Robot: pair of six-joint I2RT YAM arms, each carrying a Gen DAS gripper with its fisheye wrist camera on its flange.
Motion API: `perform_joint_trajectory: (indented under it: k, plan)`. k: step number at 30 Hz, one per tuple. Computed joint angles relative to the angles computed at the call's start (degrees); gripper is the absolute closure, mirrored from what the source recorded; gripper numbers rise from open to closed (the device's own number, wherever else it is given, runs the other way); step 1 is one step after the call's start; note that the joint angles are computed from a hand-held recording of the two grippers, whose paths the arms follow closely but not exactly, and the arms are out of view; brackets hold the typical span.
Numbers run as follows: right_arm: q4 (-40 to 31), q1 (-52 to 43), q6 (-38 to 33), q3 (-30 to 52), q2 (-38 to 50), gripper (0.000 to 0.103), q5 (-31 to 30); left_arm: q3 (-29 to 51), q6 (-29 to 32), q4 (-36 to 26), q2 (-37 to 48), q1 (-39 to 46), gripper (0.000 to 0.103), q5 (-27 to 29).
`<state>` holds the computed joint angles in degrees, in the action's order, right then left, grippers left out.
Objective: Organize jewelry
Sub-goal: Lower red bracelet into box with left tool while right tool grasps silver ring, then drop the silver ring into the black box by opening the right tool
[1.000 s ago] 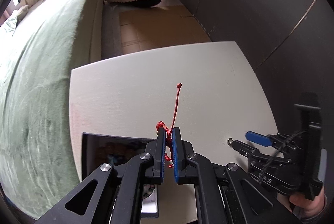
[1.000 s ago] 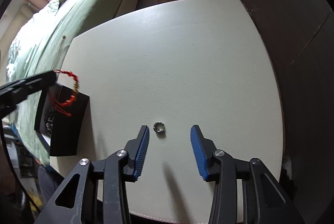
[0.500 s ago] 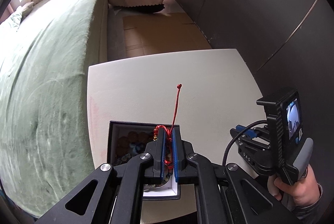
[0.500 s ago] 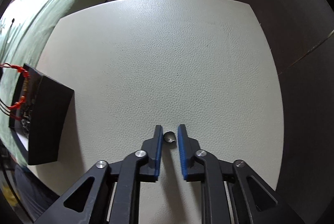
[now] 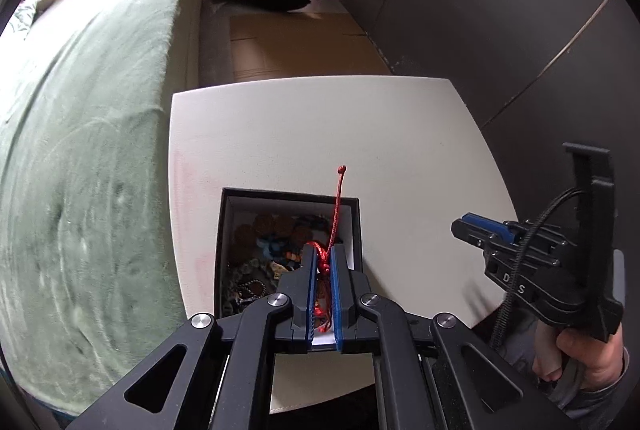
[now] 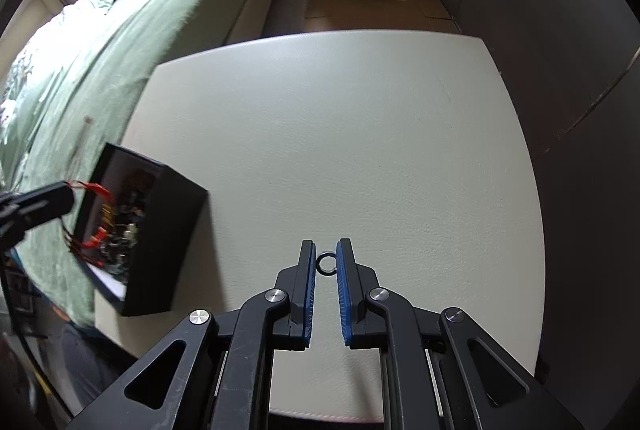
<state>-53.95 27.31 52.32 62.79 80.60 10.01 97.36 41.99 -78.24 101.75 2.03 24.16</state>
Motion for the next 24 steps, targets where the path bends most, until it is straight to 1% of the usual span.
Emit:
perform_joint_trajectory:
  k: [3, 4, 5, 6, 7, 8, 10, 12, 16, 20, 22, 24]
  plan:
    - [-0.89, 1.13, 0.09, 2.42, 0.14, 0.091, 0.61, 0.78, -1.22, 0.51, 1.38, 0.78, 0.095, -1.48]
    - [-1.25, 1.63, 0.26, 3.20, 0.12, 0.091, 0.80, 1.05, -1.62, 0.79, 1.80, 1.16, 0.088, -2.05]
    - [-1.66, 2.24, 0.40, 4.05, -0.13, 0.091, 1.00, 1.76, -1.78, 0.53, 2.56, 1.66, 0.079, -2.30]
    - [-1.70, 2.72, 0.38, 5.05, 0.17, 0.091, 1.19, 2.59, -1.49, -0.09, 3.26, 2.52, 0.055, -2.07]
    - [-1.73, 3.38, 0.65, 5.59, 0.29, 0.091, 1.48, 3.19, -1.02, -0.38, 3.61, 3.63, 0.037, -0.96]
    - [-1.89, 3.70, 0.54, 6.87, 0.87, 0.091, 1.65, 3.28, -0.56, -0.16, 3.46, 4.70, 0.033, 0.16]
    - [-2.10, 4.80, 0.71, 8.95, 1.78, 0.091, 2.12, 4.27, 0.05, -0.40, 3.63, 6.50, 0.031, 1.17]
    - [-1.37, 5.77, 0.75, 11.99, 4.38, 0.091, 2.31, 6.38, 1.07, -2.21, 4.83, 7.95, 0.031, 2.06]
    - [-0.57, 7.34, 0.10, 16.70, 8.39, 0.091, 2.16, 8.58, 2.61, -2.77, 5.61, 10.51, 0.031, 2.54]
    - [0.78, 9.04, 0.10, 20.10, 11.11, 0.091, 1.22, 13.01, 4.14, -4.84, 8.53, 13.67, 0.031, 3.41]
    - [1.84, 9.91, 0.06, 22.00, 12.48, 0.091, 0.71, 14.62, 4.80, -5.52, 9.51, 15.08, 0.031, 3.74]
    - [4.53, 10.37, -0.29, 22.42, 12.84, 0.091, -0.02, 16.57, 5.81, -6.73, 10.50, 16.70, 0.031, 4.32]
